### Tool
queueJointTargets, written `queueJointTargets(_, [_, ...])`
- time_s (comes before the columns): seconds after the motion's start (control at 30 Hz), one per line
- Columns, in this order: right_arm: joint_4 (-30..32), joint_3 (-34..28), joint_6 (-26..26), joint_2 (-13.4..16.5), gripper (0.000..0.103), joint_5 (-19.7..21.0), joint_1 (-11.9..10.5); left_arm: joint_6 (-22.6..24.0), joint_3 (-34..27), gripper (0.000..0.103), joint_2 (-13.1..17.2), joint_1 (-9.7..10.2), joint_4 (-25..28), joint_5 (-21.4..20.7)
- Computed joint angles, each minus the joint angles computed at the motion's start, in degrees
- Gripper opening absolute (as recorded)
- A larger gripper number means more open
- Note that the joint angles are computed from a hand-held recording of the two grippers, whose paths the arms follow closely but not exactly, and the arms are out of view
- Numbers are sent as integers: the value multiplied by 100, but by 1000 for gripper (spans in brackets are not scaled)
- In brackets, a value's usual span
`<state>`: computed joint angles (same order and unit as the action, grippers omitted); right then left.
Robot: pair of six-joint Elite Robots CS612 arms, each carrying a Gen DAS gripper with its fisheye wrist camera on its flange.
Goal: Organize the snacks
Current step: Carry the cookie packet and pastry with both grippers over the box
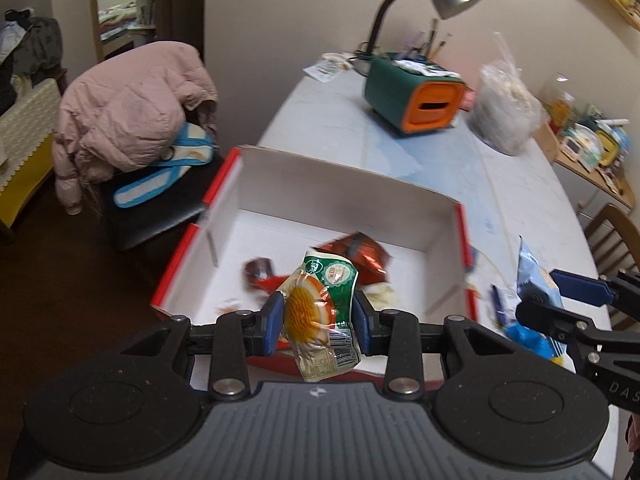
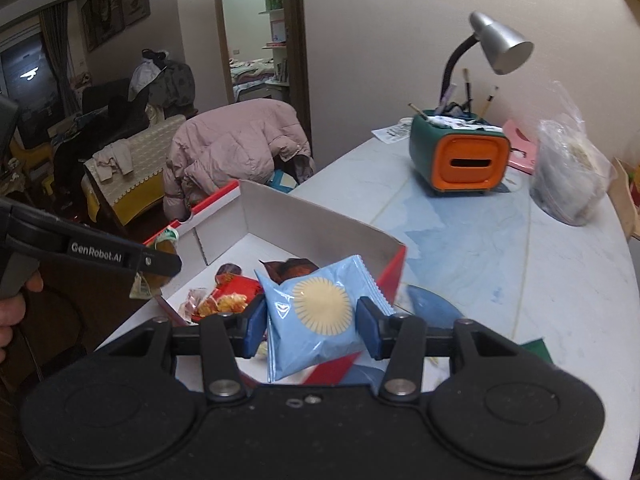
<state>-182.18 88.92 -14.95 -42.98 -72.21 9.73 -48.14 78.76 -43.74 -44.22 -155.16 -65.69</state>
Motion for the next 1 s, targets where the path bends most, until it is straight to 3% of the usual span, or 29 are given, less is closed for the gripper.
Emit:
queueJointTargets(0.5, [675,-808,-77,550,47,-501,332,376,-333,35,321,382,463,-298])
queueJointTargets(1.0, [1334,-1281,-354,898,47,-869,537,930,-741,36,668,461,995,-573])
